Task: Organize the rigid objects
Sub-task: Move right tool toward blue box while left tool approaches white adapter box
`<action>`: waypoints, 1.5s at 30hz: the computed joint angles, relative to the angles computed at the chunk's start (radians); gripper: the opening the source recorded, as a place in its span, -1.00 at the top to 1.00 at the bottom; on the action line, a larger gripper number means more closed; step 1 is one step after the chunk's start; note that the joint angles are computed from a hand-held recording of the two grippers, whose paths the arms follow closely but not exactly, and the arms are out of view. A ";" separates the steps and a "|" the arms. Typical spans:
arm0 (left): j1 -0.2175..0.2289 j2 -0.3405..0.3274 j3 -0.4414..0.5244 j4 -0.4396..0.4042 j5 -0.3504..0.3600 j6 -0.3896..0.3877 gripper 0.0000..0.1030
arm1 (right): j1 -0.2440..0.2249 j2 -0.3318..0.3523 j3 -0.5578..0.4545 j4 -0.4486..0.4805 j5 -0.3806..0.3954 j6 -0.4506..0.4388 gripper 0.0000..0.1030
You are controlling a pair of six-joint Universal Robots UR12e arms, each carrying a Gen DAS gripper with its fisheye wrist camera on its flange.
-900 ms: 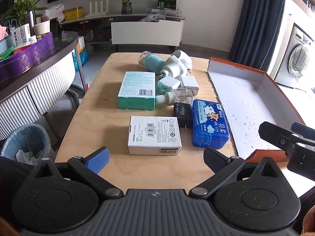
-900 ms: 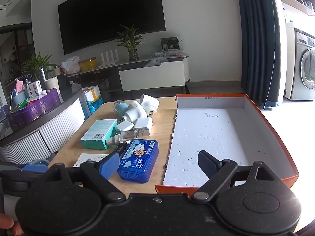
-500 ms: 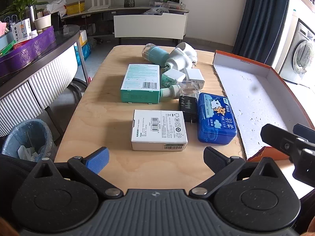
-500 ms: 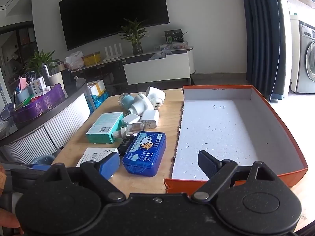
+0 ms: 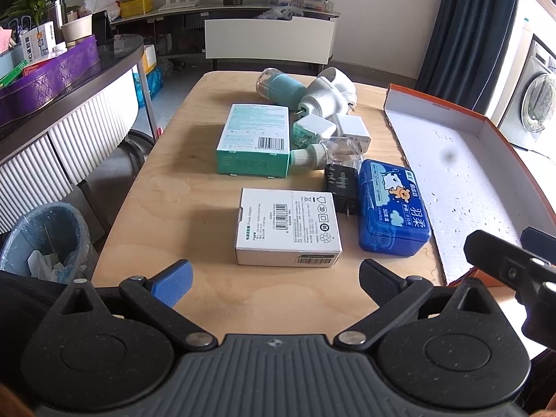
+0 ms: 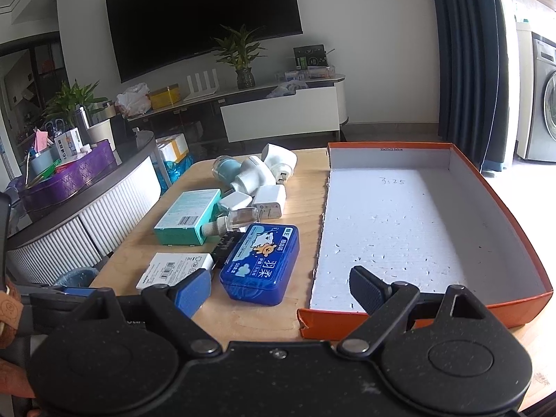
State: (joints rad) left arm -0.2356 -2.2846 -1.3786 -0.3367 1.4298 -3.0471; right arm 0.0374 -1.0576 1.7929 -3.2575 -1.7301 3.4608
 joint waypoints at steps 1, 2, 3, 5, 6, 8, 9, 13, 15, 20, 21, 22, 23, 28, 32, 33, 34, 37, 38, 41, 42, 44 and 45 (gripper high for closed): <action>0.000 -0.001 0.002 -0.001 0.001 -0.002 -1.00 | 0.000 0.002 -0.002 -0.002 -0.003 -0.006 -0.98; 0.000 -0.003 0.005 -0.002 0.002 -0.004 -1.00 | 0.000 0.002 -0.003 0.004 -0.005 -0.009 -0.98; 0.001 -0.004 0.007 -0.003 0.000 -0.007 -1.00 | 0.000 0.002 -0.003 0.011 -0.007 -0.012 -0.98; 0.002 -0.007 0.012 -0.009 -0.004 -0.010 -1.00 | 0.001 0.004 -0.006 0.012 -0.012 -0.020 -0.98; 0.002 -0.009 0.014 -0.012 -0.004 -0.009 -1.00 | 0.001 0.005 -0.007 0.015 -0.012 -0.019 -0.98; 0.001 -0.012 0.020 -0.018 -0.002 -0.008 -1.00 | 0.000 0.008 -0.009 0.015 -0.007 -0.017 -0.98; 0.000 -0.013 0.022 -0.020 -0.002 -0.008 -1.00 | 0.000 0.009 -0.010 0.014 -0.005 -0.015 -0.98; 0.001 -0.021 0.034 -0.026 -0.008 -0.008 -1.00 | -0.002 0.015 -0.011 0.003 0.004 -0.006 -0.98; -0.001 -0.026 0.041 -0.033 -0.005 -0.007 -1.00 | -0.002 0.015 -0.011 0.005 0.005 -0.005 -0.98; -0.004 -0.034 0.055 -0.038 -0.005 -0.007 -1.00 | -0.004 0.022 -0.013 -0.008 0.007 0.000 -0.98; -0.005 -0.036 0.058 -0.038 -0.005 -0.004 -1.00 | -0.004 0.022 -0.012 -0.007 0.009 0.002 -0.98; -0.005 -0.037 0.060 -0.038 -0.003 -0.003 -1.00 | -0.005 0.024 -0.013 -0.011 0.010 0.003 -0.98; -0.006 -0.038 0.062 -0.038 -0.001 -0.003 -1.00 | -0.005 0.024 -0.013 -0.010 0.011 0.003 -0.98; -0.007 -0.045 0.071 -0.045 0.003 -0.001 -1.00 | -0.007 0.026 -0.016 -0.003 0.015 0.008 -0.98; -0.008 -0.053 0.083 -0.058 0.010 0.000 -1.00 | -0.008 0.027 -0.019 0.008 0.023 0.016 -0.98; -0.008 -0.056 0.088 -0.059 0.012 -0.001 -1.00 | -0.009 0.028 -0.021 0.009 0.025 0.015 -0.98; -0.008 -0.057 0.090 -0.059 0.014 -0.001 -1.00 | -0.010 0.027 -0.023 0.015 0.027 0.018 -0.98; -0.008 -0.067 0.102 -0.059 0.019 0.002 -1.00 | -0.012 0.031 -0.033 0.023 0.029 0.020 -0.98; -0.009 -0.071 0.107 -0.061 0.021 0.003 -1.00 | -0.013 0.034 -0.039 0.028 0.032 0.020 -0.98; -0.008 -0.083 0.121 -0.063 0.027 0.007 -1.00 | -0.015 0.044 -0.060 0.041 0.043 0.020 -0.98; -0.008 -0.086 0.124 -0.060 0.027 0.007 -1.00 | -0.015 0.047 -0.069 0.053 0.043 0.023 -0.98; -0.005 -0.090 0.128 -0.058 0.026 0.012 -1.00 | -0.015 0.059 -0.095 0.080 0.042 0.022 -0.98; -0.003 -0.091 0.127 -0.052 0.023 0.016 -1.00 | -0.016 0.067 -0.109 0.092 0.042 0.019 -0.98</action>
